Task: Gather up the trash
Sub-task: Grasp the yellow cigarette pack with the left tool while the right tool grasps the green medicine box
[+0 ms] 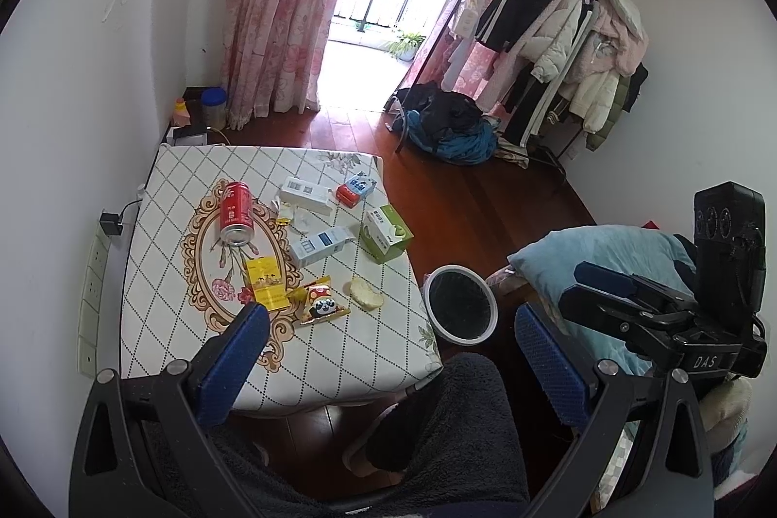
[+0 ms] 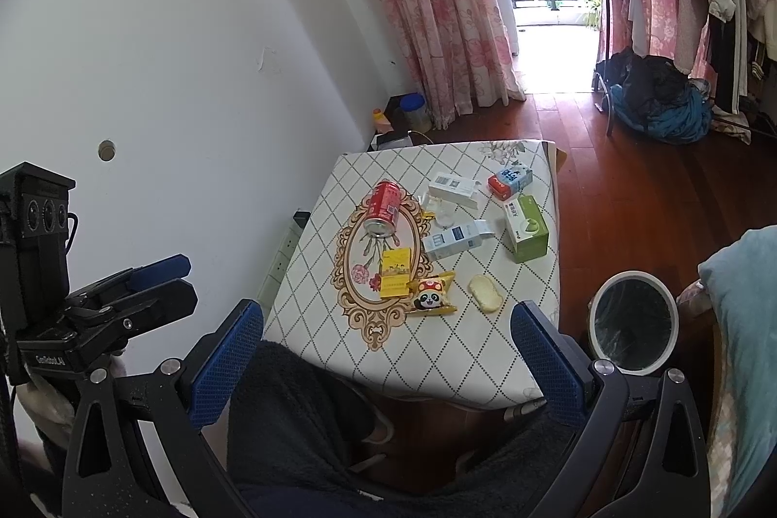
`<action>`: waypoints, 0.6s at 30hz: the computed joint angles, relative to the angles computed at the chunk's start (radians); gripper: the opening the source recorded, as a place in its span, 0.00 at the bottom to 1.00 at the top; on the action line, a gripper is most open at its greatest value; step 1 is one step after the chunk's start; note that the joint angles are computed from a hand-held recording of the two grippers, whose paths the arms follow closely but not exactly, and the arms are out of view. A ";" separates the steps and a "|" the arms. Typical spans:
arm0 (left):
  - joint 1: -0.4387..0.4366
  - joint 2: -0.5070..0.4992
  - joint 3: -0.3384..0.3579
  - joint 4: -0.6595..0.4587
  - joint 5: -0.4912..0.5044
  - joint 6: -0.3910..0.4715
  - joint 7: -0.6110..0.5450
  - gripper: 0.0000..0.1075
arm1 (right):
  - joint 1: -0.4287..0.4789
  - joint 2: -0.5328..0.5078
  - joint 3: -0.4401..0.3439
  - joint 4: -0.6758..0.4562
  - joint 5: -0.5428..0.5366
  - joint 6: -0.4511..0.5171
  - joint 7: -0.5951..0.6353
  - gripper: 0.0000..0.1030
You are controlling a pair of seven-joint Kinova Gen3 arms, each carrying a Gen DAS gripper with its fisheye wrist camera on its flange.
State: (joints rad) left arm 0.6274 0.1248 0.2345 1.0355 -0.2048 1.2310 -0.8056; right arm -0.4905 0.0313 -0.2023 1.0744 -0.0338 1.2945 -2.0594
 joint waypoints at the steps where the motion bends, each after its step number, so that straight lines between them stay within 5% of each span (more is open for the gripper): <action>1: 0.022 0.009 -0.016 -0.006 -0.024 0.014 0.013 0.96 | -0.002 0.001 -0.001 0.002 0.008 -0.001 -0.011 1.00; 7: 0.222 0.156 -0.200 -0.099 -0.247 0.193 0.131 0.96 | -0.002 0.032 0.013 0.040 0.056 -0.034 -0.082 1.00; 11: 0.104 0.232 -0.123 -0.070 -0.239 0.202 0.154 0.96 | 0.025 0.084 0.041 0.100 0.047 -0.085 -0.118 1.00; 15: 0.032 0.318 -0.141 -0.068 -0.146 0.190 0.143 0.96 | 0.048 0.199 0.069 0.096 0.042 -0.095 -0.108 1.00; 18: -0.016 0.398 -0.159 -0.088 -0.068 0.184 0.128 0.96 | 0.066 0.313 0.087 0.027 0.033 -0.059 -0.059 0.87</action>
State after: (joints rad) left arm 0.6118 0.5231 0.0760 0.9471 -0.2731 1.4145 -0.6777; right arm -0.4245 0.3447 -0.1157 1.1016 -0.0012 1.2359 -2.1188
